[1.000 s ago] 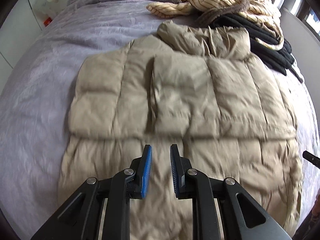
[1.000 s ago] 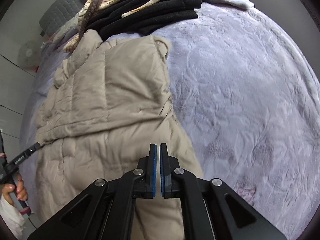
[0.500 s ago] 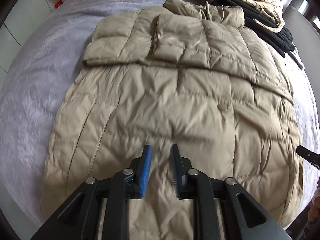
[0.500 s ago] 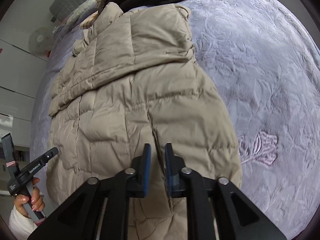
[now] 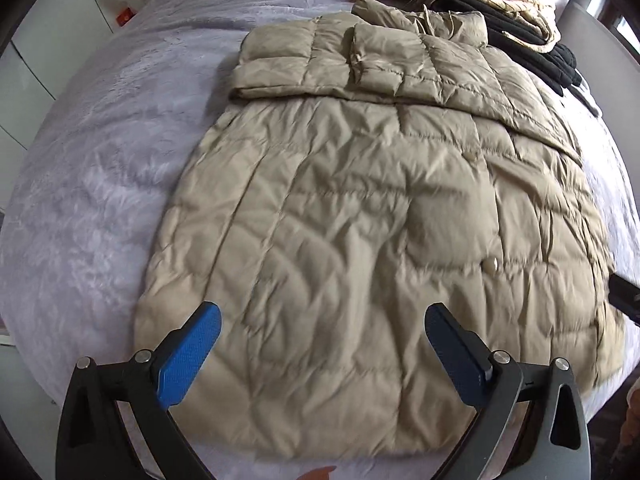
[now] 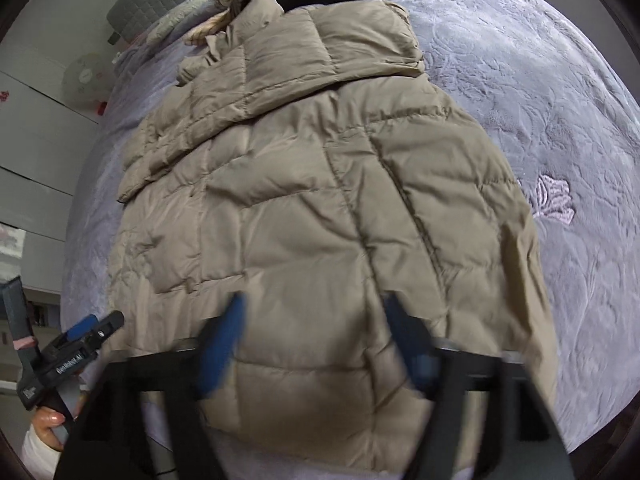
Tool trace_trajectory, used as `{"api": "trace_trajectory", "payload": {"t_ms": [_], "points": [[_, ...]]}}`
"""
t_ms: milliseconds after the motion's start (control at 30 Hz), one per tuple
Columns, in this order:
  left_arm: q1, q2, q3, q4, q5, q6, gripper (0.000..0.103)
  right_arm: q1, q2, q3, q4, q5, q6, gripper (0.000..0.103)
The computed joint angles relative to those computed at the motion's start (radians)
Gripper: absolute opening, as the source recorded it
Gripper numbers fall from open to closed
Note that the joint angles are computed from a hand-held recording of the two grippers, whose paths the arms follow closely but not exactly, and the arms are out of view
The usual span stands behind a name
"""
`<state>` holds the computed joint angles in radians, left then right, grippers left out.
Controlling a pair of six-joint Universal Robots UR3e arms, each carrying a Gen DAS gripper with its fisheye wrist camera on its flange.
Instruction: Fold large clothes
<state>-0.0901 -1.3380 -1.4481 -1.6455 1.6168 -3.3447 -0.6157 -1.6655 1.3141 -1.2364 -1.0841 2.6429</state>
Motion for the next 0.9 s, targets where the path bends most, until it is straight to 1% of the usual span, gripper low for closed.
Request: {"api": "trace_trajectory", "payload": {"t_ms": [67,100,267,367,467,500,567,667,800,900], "points": [[0.017,0.038,-0.011,-0.038,-0.007,0.017,0.102,-0.015,-0.036,0.006,0.041,0.013,-0.004,0.096],[0.027,0.053,-0.015,-0.056,-0.011,0.025,0.102,-0.018,-0.055,0.017,0.054,0.013,-0.004,0.102],[0.052,0.125,-0.027,-0.130,-0.010,0.054,0.102,-0.066,-0.137,0.045,0.176,0.036,-0.025,0.103],[0.101,0.178,-0.040,-0.171,-0.033,0.094,0.102,-0.107,-0.170,0.026,0.276,0.033,-0.044,0.103],[0.135,0.214,-0.048,-0.204,-0.030,0.131,0.102,-0.137,-0.220,0.029,0.312,0.018,-0.049,0.103],[0.154,0.230,-0.051,-0.222,-0.035,0.152,0.102,-0.156,-0.241,0.031,0.329,0.017,-0.056,0.103],[0.238,0.276,-0.052,-0.288,-0.095,0.240,0.102,-0.189,-0.267,0.020,0.377,0.016,-0.066,0.103],[0.349,0.340,-0.042,-0.392,-0.147,0.346,0.102,-0.218,-0.260,-0.018,0.468,0.008,-0.080,0.103],[0.446,0.405,-0.036,-0.478,-0.141,0.429,0.102,-0.248,-0.214,-0.045,0.564,0.004,-0.081,0.103],[0.503,0.444,-0.052,-0.520,-0.129,0.443,0.102,-0.239,-0.176,-0.066,0.575,-0.020,-0.081,0.103]]}}
